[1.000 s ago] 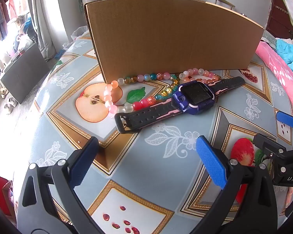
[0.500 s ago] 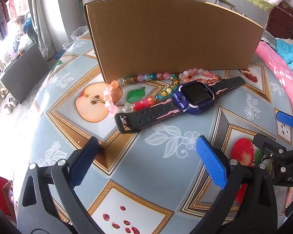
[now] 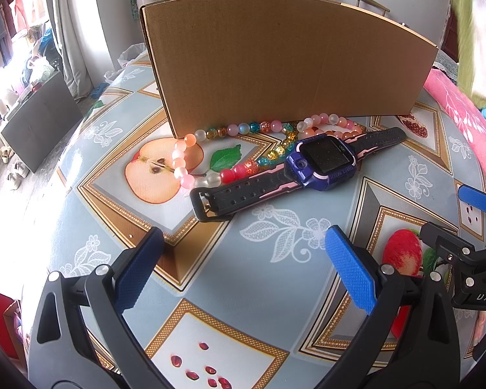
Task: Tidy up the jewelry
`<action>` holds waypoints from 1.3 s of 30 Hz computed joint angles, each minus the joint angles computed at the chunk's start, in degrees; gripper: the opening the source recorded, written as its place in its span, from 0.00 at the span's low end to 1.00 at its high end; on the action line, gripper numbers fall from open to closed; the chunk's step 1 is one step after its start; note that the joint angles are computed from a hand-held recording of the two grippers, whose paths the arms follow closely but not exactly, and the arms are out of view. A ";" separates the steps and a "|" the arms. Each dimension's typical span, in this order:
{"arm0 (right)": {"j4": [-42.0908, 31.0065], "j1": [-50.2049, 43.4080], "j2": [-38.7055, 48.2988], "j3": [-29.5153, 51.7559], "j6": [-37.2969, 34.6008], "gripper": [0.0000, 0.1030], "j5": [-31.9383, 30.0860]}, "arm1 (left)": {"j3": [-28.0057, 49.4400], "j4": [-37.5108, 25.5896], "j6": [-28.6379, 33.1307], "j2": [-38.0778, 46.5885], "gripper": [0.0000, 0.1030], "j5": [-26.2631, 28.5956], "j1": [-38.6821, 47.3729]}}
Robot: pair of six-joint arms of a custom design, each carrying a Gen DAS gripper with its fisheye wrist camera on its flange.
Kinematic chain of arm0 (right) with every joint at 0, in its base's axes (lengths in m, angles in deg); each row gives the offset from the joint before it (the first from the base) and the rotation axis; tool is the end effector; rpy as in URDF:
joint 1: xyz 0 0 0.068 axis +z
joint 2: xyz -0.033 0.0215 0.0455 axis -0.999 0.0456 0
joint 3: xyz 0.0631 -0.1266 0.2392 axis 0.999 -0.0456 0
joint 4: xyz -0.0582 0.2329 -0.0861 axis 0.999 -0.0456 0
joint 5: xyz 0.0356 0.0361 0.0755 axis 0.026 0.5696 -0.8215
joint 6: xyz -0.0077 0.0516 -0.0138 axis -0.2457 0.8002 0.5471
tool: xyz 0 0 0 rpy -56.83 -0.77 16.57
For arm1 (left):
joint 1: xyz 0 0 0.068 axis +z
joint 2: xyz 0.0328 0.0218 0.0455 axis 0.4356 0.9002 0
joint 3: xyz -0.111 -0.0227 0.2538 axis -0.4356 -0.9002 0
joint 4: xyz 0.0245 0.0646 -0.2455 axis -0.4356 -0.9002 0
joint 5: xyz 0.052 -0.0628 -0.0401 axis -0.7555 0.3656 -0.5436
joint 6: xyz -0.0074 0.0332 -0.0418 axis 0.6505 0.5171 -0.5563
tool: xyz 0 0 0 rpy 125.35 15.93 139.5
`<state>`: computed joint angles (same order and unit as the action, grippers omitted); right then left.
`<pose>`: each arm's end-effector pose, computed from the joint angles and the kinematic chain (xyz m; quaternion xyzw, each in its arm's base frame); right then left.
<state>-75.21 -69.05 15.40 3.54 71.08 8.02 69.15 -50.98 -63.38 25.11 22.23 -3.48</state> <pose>0.2248 0.0799 0.1589 -0.2440 0.9121 0.0956 0.3154 0.2335 -0.1129 0.1056 -0.1541 0.9377 0.0527 0.3068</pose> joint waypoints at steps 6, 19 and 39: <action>0.00 -0.01 0.03 0.02 -0.01 0.95 0.00 | 0.00 0.00 0.00 0.00 0.94 0.00 0.00; 0.03 -0.05 0.03 0.00 -0.03 0.95 -0.04 | 0.00 0.00 0.00 0.00 0.94 0.00 0.00; 0.06 -0.12 0.03 -0.04 -0.08 0.95 -0.08 | 0.00 0.00 0.00 0.00 0.94 0.00 0.00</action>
